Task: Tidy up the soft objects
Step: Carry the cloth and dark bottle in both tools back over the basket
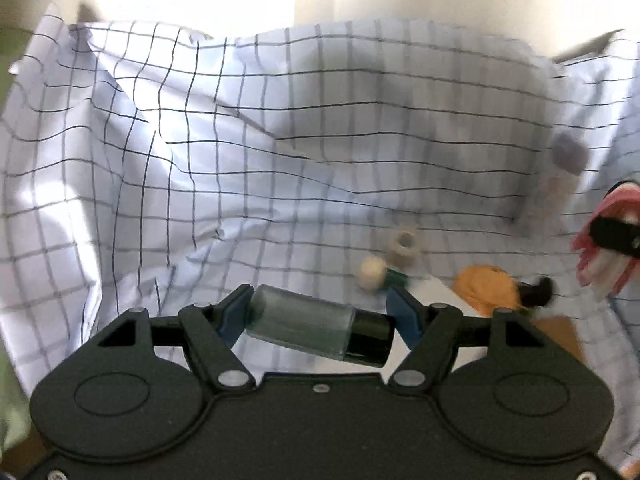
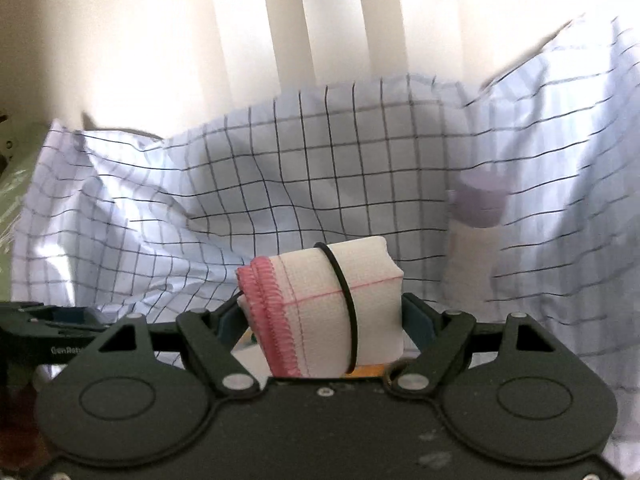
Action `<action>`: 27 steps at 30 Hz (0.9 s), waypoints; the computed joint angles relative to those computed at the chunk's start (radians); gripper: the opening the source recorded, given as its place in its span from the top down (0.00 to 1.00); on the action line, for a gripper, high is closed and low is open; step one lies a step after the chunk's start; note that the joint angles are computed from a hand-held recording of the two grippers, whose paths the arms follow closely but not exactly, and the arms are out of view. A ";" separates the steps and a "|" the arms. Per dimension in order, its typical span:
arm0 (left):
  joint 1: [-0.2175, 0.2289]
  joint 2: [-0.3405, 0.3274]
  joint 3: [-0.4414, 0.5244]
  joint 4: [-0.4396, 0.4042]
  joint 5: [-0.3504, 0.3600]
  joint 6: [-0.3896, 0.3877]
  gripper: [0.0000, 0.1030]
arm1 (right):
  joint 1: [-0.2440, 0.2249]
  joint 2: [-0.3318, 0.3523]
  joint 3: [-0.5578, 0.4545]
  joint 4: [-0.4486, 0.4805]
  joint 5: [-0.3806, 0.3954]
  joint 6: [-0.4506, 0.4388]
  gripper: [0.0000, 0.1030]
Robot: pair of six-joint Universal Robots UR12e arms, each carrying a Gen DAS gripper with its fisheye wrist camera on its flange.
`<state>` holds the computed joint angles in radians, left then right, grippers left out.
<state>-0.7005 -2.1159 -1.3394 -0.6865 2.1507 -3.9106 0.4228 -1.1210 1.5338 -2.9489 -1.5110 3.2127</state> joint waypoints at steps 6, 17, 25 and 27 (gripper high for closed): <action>-0.084 0.008 0.010 -0.020 0.086 -0.041 0.34 | 0.016 -0.132 0.204 -0.146 -0.052 -0.031 0.23; -0.184 0.001 0.012 -0.096 0.042 -0.184 0.34 | 0.026 -0.321 0.481 -0.224 -0.043 0.124 0.22; -0.232 -0.016 0.019 -0.193 0.037 -0.326 0.34 | 0.028 -0.394 0.579 -0.126 -0.061 0.241 0.22; -0.239 -0.017 0.019 -0.218 0.036 -0.363 0.34 | 0.030 -0.405 0.589 -0.090 -0.071 0.265 0.22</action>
<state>-0.9397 -2.1333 -1.3205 -0.9047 2.1870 -4.2737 0.4528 -1.5265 2.1230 -3.0393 -1.5820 3.4777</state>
